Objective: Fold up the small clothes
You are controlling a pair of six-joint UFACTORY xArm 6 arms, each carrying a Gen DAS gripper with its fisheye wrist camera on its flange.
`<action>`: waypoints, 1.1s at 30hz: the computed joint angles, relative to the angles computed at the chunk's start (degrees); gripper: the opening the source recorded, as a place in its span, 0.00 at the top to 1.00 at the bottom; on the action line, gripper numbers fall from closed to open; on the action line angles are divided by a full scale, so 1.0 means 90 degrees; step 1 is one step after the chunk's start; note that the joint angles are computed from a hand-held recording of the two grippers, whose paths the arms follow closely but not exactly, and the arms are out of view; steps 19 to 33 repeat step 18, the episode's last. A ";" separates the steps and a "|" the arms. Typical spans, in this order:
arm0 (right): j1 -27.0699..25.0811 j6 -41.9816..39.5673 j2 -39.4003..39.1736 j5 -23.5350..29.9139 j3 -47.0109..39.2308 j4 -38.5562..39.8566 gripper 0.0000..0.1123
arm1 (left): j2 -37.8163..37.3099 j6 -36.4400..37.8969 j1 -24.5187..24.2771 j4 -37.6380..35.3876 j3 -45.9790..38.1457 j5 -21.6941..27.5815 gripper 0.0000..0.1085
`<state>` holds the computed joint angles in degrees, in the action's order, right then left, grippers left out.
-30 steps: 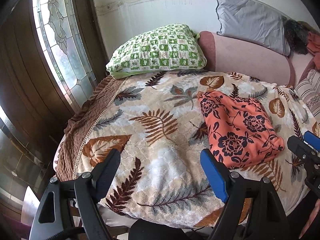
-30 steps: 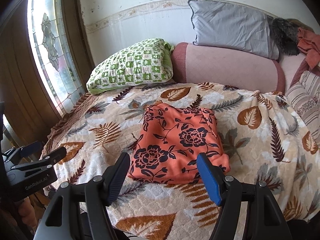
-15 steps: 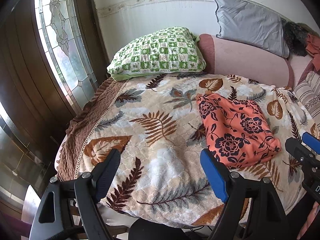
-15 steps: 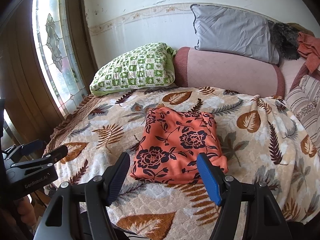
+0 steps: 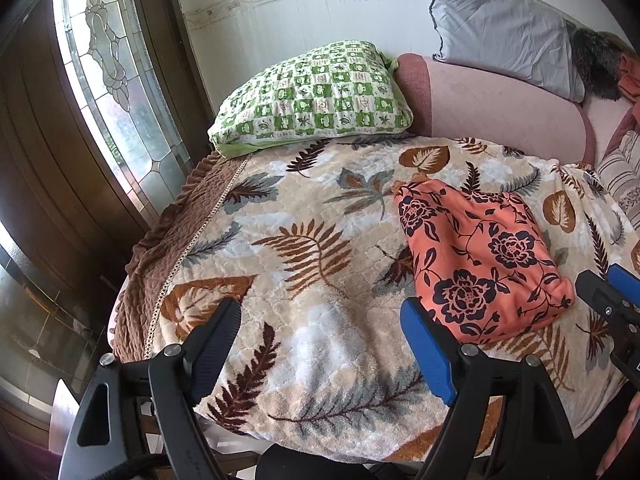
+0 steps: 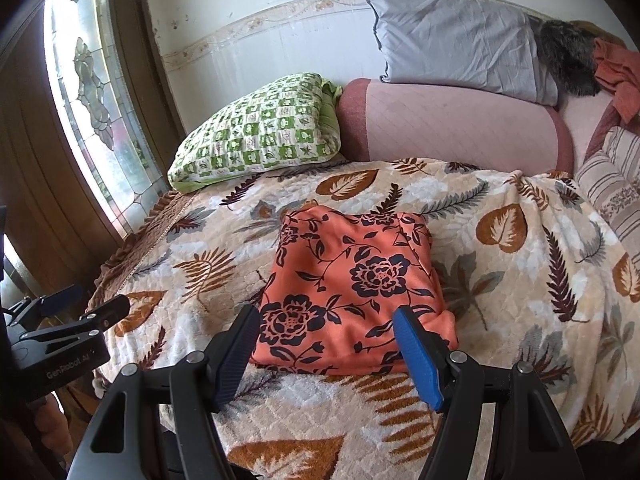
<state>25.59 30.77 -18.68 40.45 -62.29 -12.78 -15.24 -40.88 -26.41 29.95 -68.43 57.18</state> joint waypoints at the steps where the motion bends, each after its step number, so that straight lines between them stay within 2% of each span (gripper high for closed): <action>1: -0.0023 0.0000 0.0026 -0.0009 -0.0013 0.0017 0.35 | 0.0046 0.0013 0.0007 0.0002 -0.0038 0.0005 0.24; 10: -0.0030 0.0261 0.0038 0.0043 -0.0050 -0.0147 0.35 | 0.0082 0.0209 0.0042 -0.0117 -0.0063 -0.0149 0.24; 18: 0.0069 0.0026 0.0202 0.0041 -0.0099 0.0056 0.35 | 0.0102 0.0275 0.0153 -0.0153 -0.0043 -0.0322 0.24; 33: 0.0069 0.0026 0.0202 0.0041 -0.0099 0.0056 0.35 | 0.0102 0.0275 0.0153 -0.0153 -0.0043 -0.0322 0.24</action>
